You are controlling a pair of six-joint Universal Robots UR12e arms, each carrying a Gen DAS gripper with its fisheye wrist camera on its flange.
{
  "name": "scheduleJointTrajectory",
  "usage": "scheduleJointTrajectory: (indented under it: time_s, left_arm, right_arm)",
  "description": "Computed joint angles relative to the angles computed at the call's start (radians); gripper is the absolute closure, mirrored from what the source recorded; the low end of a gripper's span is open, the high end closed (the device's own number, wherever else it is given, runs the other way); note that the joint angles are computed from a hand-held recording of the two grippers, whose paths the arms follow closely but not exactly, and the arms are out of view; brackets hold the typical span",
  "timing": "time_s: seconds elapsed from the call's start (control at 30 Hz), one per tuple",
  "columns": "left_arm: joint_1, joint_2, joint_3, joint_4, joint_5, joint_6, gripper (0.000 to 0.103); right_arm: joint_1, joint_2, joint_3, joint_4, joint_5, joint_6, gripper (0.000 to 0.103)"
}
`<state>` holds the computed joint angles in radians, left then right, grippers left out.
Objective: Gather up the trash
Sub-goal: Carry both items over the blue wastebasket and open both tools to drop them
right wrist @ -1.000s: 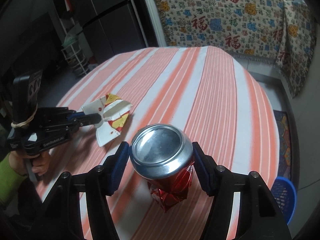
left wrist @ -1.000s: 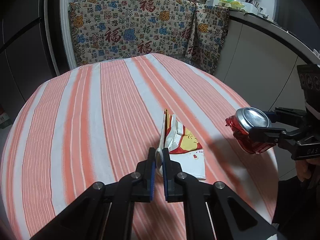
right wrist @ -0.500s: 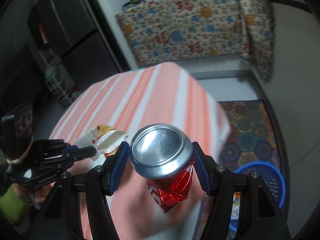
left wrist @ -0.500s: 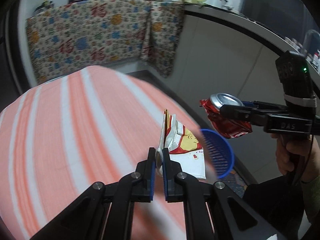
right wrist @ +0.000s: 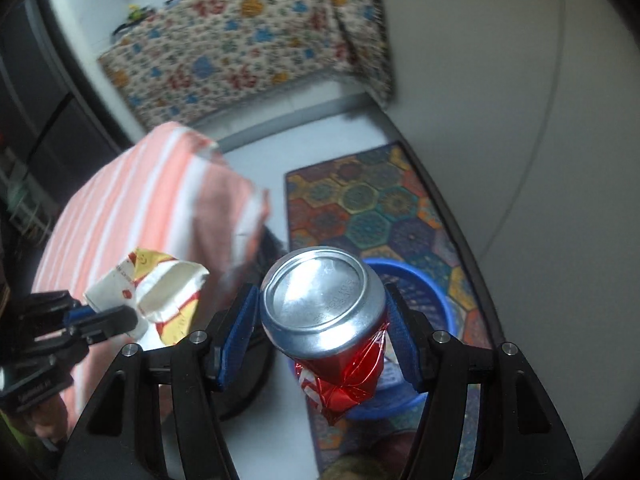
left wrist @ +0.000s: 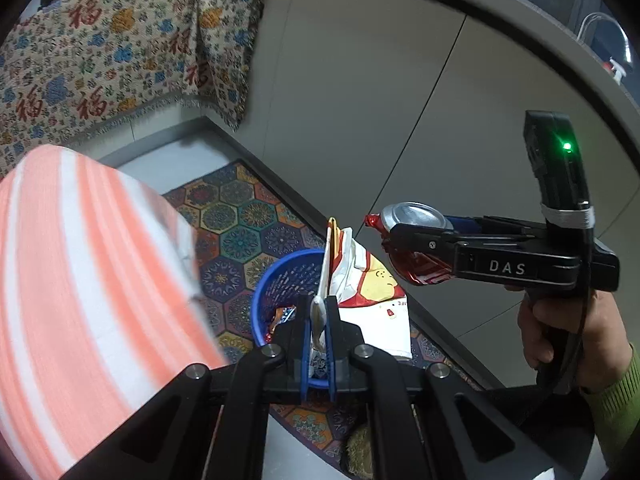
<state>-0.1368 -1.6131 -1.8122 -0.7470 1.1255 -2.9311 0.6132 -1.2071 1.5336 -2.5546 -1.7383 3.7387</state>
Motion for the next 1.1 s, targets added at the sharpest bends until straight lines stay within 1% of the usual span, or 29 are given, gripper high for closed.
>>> scheduleJointTrajectory:
  time_s: [0.07,0.27,0.3,0.33,0.37,0.4,0.43,0.47,0.5,0.53,0.57,0.6,0.73,0.8,0.83,0.87,0.9,0.97,1.03,1.1]
  left_arm:
    - [-0.02,-0.031,0.019,0.0,0.013,-0.019,0.097]
    - [-0.043,-0.095,0.053,-0.003,0.03,-0.037,0.096]
    - [-0.048,-0.102,0.055,-0.002,0.036,-0.035,0.092]
    - [-0.056,-0.115,0.062,-0.002,0.049,-0.032,0.092]
    - [-0.058,-0.123,0.063,-0.009,0.048,-0.032,0.089]
    - [-0.059,-0.137,0.071,-0.026,0.036,-0.033,0.078]
    - [-0.057,-0.146,0.074,-0.03,0.021,-0.038,0.073]
    - [-0.057,-0.152,0.072,-0.019,0.015,-0.049,0.066]
    - [-0.059,-0.152,0.067,-0.005,0.026,-0.058,0.061]
    - [-0.061,-0.145,0.058,0.011,0.038,-0.059,0.059]
    - [-0.062,-0.138,0.051,0.024,0.044,-0.056,0.054]
    - [-0.063,-0.128,0.041,0.044,0.055,-0.056,0.048]
    - [-0.065,-0.055,-0.019,0.179,0.112,-0.059,0.036]
    - [-0.063,-0.014,-0.046,0.23,0.124,-0.052,0.021]
    - [-0.062,0.005,-0.056,0.244,0.128,-0.05,0.018]
    - [-0.059,0.027,-0.069,0.251,0.129,-0.041,0.016]
    - [-0.059,0.052,-0.079,0.239,0.142,-0.019,0.016]
    - [-0.067,0.085,-0.09,0.222,0.194,-0.002,0.016]
    - [-0.064,0.123,-0.122,0.243,0.222,-0.004,0.016]
    - [-0.054,0.16,-0.149,0.236,0.218,-0.01,0.016]
  right_arm:
    - [-0.014,-0.003,0.014,-0.002,0.016,0.026,0.039]
    - [-0.041,-0.013,0.042,-0.017,0.044,0.072,0.038]
    - [-0.046,-0.013,0.049,-0.025,0.051,0.088,0.038]
    - [-0.052,-0.014,0.057,-0.034,0.062,0.11,0.037]
    - [-0.054,-0.015,0.065,-0.041,0.064,0.134,0.035]
    - [-0.056,-0.015,0.072,-0.056,0.07,0.155,0.029]
    - [-0.06,-0.017,0.08,-0.07,0.077,0.173,0.014]
    - [-0.059,-0.019,0.084,-0.075,0.068,0.186,0.008]
    - [-0.057,-0.023,0.087,-0.078,0.05,0.193,0.008]
    - [-0.054,-0.025,0.089,-0.082,0.033,0.195,0.007]
    - [-0.05,-0.029,0.091,-0.085,0.013,0.198,0.004]
    - [-0.046,-0.033,0.095,-0.088,-0.009,0.202,0.001]
    - [-0.024,-0.053,0.102,-0.086,-0.078,0.205,0.0]
    - [-0.006,-0.061,0.097,-0.076,-0.125,0.209,0.0]
    - [0.005,-0.062,0.09,-0.067,-0.149,0.21,0.0]
    - [0.02,-0.067,0.084,-0.045,-0.177,0.207,0.0]
    - [0.034,-0.068,0.074,-0.023,-0.208,0.198,0.0]
    - [0.07,-0.072,0.06,0.017,-0.286,0.174,0.0]
    - [0.103,-0.085,0.063,0.047,-0.325,0.169,0.0]
    - [0.128,-0.101,0.077,0.069,-0.34,0.184,0.0]
